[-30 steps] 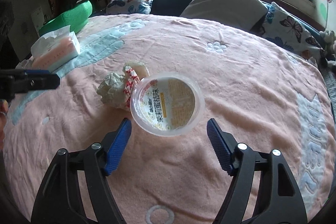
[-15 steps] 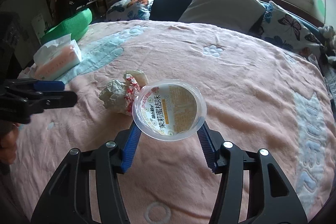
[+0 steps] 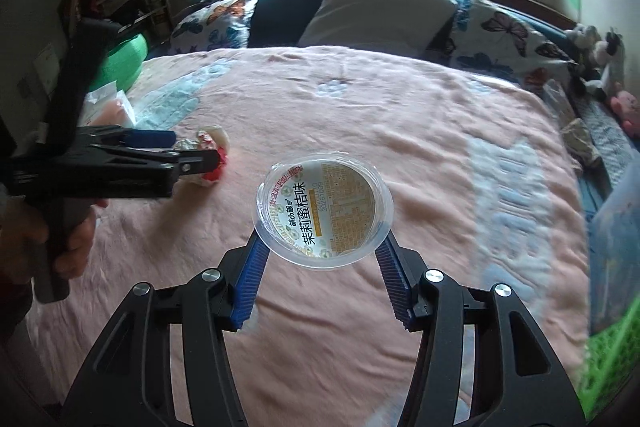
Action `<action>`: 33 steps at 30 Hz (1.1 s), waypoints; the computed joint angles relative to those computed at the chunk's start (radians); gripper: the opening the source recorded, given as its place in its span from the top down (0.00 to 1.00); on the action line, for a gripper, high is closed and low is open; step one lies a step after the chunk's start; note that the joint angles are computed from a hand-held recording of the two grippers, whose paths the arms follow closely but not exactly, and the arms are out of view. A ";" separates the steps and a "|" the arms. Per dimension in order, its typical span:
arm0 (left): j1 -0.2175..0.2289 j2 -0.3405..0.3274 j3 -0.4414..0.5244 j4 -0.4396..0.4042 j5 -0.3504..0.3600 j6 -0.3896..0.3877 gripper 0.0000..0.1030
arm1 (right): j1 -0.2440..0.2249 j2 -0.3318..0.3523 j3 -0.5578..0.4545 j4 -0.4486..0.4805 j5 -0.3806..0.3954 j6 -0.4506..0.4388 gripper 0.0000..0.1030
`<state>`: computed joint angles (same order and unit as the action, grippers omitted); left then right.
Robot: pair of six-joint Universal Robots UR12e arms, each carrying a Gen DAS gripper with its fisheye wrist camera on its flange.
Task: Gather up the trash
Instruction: 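Grasp the clear pudding cup with the right gripper while the left gripper grasps the crumpled tissue, then carry the tissue and pudding cup to the green basket and release them inside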
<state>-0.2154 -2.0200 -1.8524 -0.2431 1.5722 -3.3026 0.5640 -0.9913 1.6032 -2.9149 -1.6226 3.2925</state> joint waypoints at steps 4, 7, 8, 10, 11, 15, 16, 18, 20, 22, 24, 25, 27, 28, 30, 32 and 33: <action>0.006 -0.007 -0.002 0.019 -0.021 -0.016 0.56 | -0.001 -0.051 0.057 -0.013 -0.043 0.033 0.47; 0.001 0.000 -0.010 0.027 -0.016 -0.022 0.59 | 0.000 -0.085 0.096 -0.025 -0.073 0.050 0.47; 0.000 0.003 -0.014 0.027 -0.018 -0.025 0.60 | 0.000 -0.099 0.113 -0.031 -0.084 0.056 0.47; -0.002 0.015 -0.026 0.035 -0.035 -0.029 0.60 | 0.000 -0.122 0.141 -0.041 -0.103 0.068 0.47; -0.005 0.019 -0.031 0.040 -0.033 -0.030 0.60 | 0.000 -0.136 0.158 -0.048 -0.116 0.075 0.47; -0.020 0.047 -0.055 0.060 -0.059 -0.035 0.60 | -0.003 -0.182 0.217 -0.066 -0.171 0.104 0.47; -0.024 0.053 -0.058 0.063 -0.067 -0.035 0.60 | -0.005 -0.191 0.229 -0.071 -0.182 0.111 0.47; -0.035 0.066 -0.065 0.071 -0.082 -0.033 0.60 | -0.013 -0.220 0.266 -0.082 -0.205 0.134 0.47; -0.049 0.077 -0.067 0.077 -0.097 -0.025 0.60 | -0.019 -0.245 0.296 -0.085 -0.230 0.149 0.47; -0.068 0.089 -0.069 0.087 -0.115 -0.018 0.60 | -0.021 -0.270 0.324 -0.084 -0.267 0.159 0.47; -0.089 0.097 -0.064 0.094 -0.135 -0.014 0.60 | -0.027 -0.299 0.358 -0.080 -0.296 0.175 0.47; -0.098 0.098 -0.060 0.096 -0.145 -0.010 0.60 | -0.031 -0.312 0.374 -0.080 -0.303 0.185 0.47; -0.122 0.097 -0.047 0.097 -0.163 -0.003 0.60 | -0.041 -0.336 0.404 -0.074 -0.318 0.203 0.47; -0.131 0.098 -0.043 0.098 -0.173 0.001 0.60 | -0.044 -0.345 0.416 -0.071 -0.329 0.213 0.47; -0.150 0.094 -0.030 0.097 -0.197 0.010 0.60 | -0.054 -0.367 0.445 -0.065 -0.343 0.235 0.47; -0.173 0.088 -0.013 0.095 -0.215 0.021 0.60 | -0.064 -0.384 0.467 -0.058 -0.355 0.254 0.47; -0.180 0.085 -0.006 0.093 -0.220 0.026 0.60 | -0.074 -0.396 0.482 -0.051 -0.354 0.268 0.47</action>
<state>-0.3955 -1.9354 -1.8582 -0.1500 1.3521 -3.2770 0.4901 -1.3870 2.0855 -2.9662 -1.9771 3.5608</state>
